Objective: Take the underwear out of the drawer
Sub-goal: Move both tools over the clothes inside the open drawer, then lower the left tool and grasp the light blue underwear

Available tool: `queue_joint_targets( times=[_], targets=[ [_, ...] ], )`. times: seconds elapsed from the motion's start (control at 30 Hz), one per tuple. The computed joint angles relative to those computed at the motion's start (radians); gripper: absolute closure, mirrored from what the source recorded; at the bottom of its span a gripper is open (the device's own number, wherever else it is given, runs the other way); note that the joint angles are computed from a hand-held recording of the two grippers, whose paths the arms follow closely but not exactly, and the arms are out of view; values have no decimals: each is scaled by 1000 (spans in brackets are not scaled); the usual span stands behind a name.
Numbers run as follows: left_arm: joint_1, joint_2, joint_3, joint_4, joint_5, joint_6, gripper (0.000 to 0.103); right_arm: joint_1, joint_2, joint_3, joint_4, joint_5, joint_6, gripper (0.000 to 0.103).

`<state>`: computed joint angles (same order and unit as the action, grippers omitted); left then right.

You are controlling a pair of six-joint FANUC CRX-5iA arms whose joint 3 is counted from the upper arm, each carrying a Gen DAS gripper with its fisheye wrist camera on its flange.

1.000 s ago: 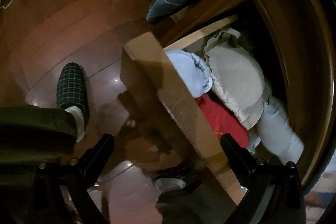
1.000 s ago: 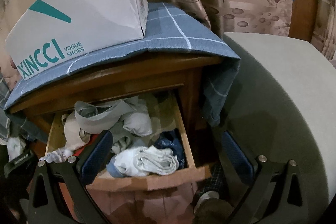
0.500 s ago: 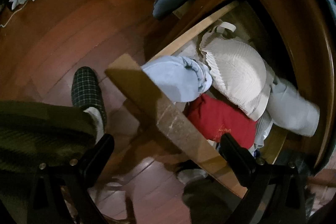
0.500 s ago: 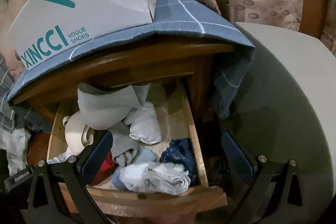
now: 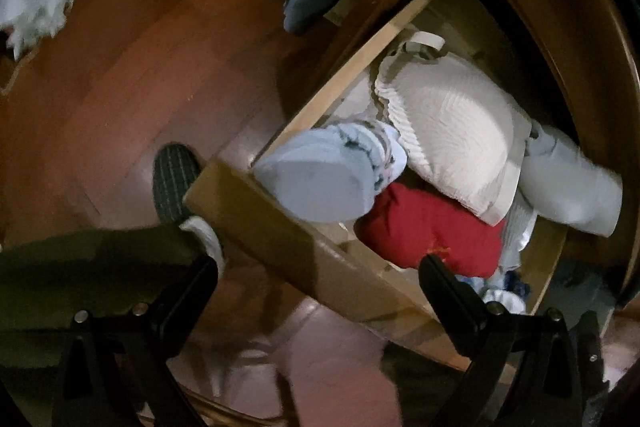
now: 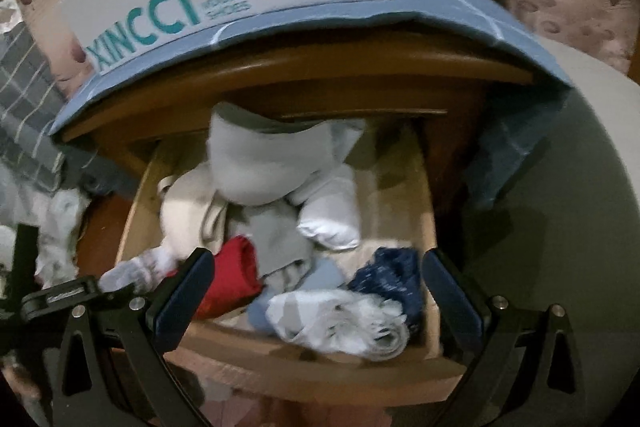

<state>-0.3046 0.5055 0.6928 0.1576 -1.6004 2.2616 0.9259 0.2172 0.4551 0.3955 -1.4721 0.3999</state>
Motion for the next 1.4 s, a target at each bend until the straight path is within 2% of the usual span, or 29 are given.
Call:
queue_joint_targets(
  times=[0.13,0.3,0.43,0.6,0.67,0.73,0.87,0.93,1.03,1.2,1.37,1.4],
  targets=[
    [-28,35,115,-88,-77,-67,2,-54,13,82,-175,-11,92,0],
    [-27,22,139,-84,-102,-117,2,-107,55,181,-295,-92,155,0],
    [-28,54,239,-75,-183,-189,2,-150,99,262,-393,-170,198,1],
    [12,59,290,5,-174,-307,2,-183,159,345,-449,-275,208,2],
    [19,92,361,5,-195,-374,2,-195,192,386,-476,-336,209,3],
    [24,116,413,2,-196,-448,2,-206,203,393,-499,-354,212,8],
    [20,159,481,-11,-197,-568,2,-232,213,381,-553,-363,203,8],
    [28,205,529,20,-234,-579,2,-239,230,393,-569,-386,204,8],
    [40,229,518,68,-245,-572,2,-238,257,418,-575,-421,222,8],
    [25,254,528,35,-268,-606,2,-241,277,430,-581,-450,221,10],
    [29,342,651,48,-352,-587,2,-251,288,427,-597,-481,229,13],
    [32,354,669,53,-362,-579,2,-253,288,420,-597,-488,225,17]
  ],
)
